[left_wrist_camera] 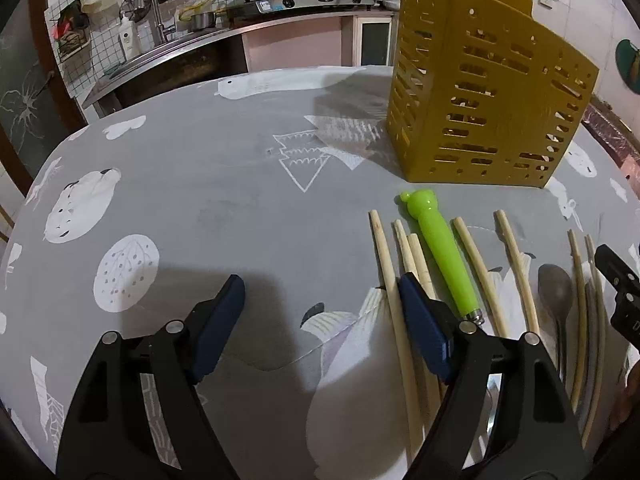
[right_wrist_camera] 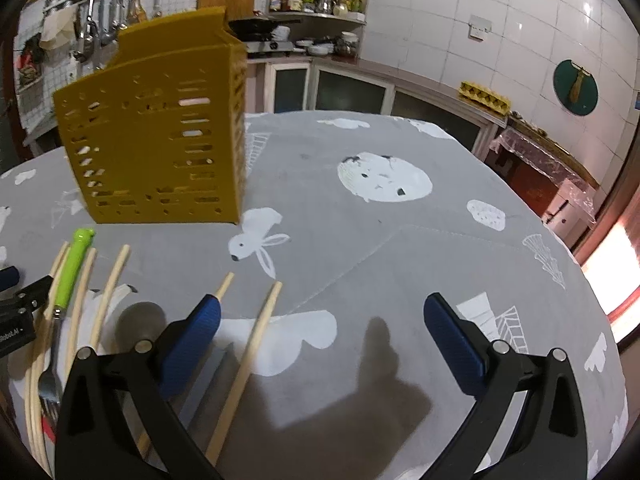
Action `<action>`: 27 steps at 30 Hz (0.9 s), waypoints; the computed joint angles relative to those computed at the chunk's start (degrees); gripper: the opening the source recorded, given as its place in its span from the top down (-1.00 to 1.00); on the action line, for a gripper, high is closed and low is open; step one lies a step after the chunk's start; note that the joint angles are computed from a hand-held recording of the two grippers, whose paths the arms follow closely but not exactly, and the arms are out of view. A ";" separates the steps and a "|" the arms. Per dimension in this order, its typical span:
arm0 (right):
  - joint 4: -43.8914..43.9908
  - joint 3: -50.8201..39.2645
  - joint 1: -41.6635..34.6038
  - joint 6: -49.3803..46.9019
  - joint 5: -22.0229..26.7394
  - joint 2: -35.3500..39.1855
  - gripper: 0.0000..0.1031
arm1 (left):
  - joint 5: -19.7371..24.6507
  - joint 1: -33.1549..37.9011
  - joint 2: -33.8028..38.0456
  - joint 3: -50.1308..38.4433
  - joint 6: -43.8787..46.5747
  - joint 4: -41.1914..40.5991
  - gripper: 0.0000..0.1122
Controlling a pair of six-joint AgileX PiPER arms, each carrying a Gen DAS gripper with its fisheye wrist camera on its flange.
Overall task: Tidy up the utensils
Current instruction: 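Close the left tool on a wooden chopstick while the right tool grasps another chopstick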
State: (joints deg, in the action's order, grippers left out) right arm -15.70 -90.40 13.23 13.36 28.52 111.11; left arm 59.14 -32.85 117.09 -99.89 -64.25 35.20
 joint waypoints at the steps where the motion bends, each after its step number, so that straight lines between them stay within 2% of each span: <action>1: -0.05 -0.84 0.04 0.33 1.00 0.51 -0.91 | 0.49 0.07 0.55 -1.23 0.79 -0.70 -0.26; 3: 1.58 -2.25 -0.10 -0.57 2.72 1.40 -0.79 | 1.45 0.02 1.55 -3.39 2.29 -1.62 -0.04; 5: 5.19 -4.86 -0.35 -3.25 5.66 2.87 -0.50 | 2.61 -0.18 2.61 -5.95 4.54 -3.07 0.14; 7: 9.35 -7.91 -0.72 -5.98 9.38 4.73 -0.36 | 3.07 -0.21 2.80 -6.98 5.92 -4.69 0.33; 9: 11.32 -8.41 -1.01 -6.04 10.33 4.92 -0.25 | 3.27 0.00 2.85 -7.56 6.60 -5.86 0.37; 11: 14.24 -9.04 -1.45 -7.26 11.37 5.03 0.05 | 2.76 0.53 2.66 -7.51 6.99 -6.94 0.41; 13: 15.32 -9.89 -1.52 -7.04 12.54 5.21 0.19 | 3.24 1.19 3.26 -8.90 7.96 -8.10 0.44; 19: 14.83 -12.44 -0.94 -4.02 14.72 6.52 0.28 | 4.90 2.46 5.00 -12.67 9.31 -10.58 0.48; 22: 13.54 -12.50 -0.42 -3.10 13.31 7.02 0.36 | 4.67 2.13 4.93 -12.36 8.99 -9.96 0.49; 24: 13.48 -12.68 -0.36 -3.33 12.88 7.16 0.52 | 4.17 2.27 4.55 -11.78 8.29 -10.07 0.54; 26: 13.73 -12.89 -0.30 -4.14 12.46 7.37 0.78 | 3.96 3.00 4.66 -12.02 8.45 -10.36 0.62; 27: 14.35 -13.53 -0.32 -5.01 12.71 7.72 0.82 | 3.87 3.13 4.71 -12.08 8.47 -10.42 0.67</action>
State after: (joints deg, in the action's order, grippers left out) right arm -1.35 -103.93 12.90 8.36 41.22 118.83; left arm 63.01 -29.72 121.79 -111.97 -55.78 24.78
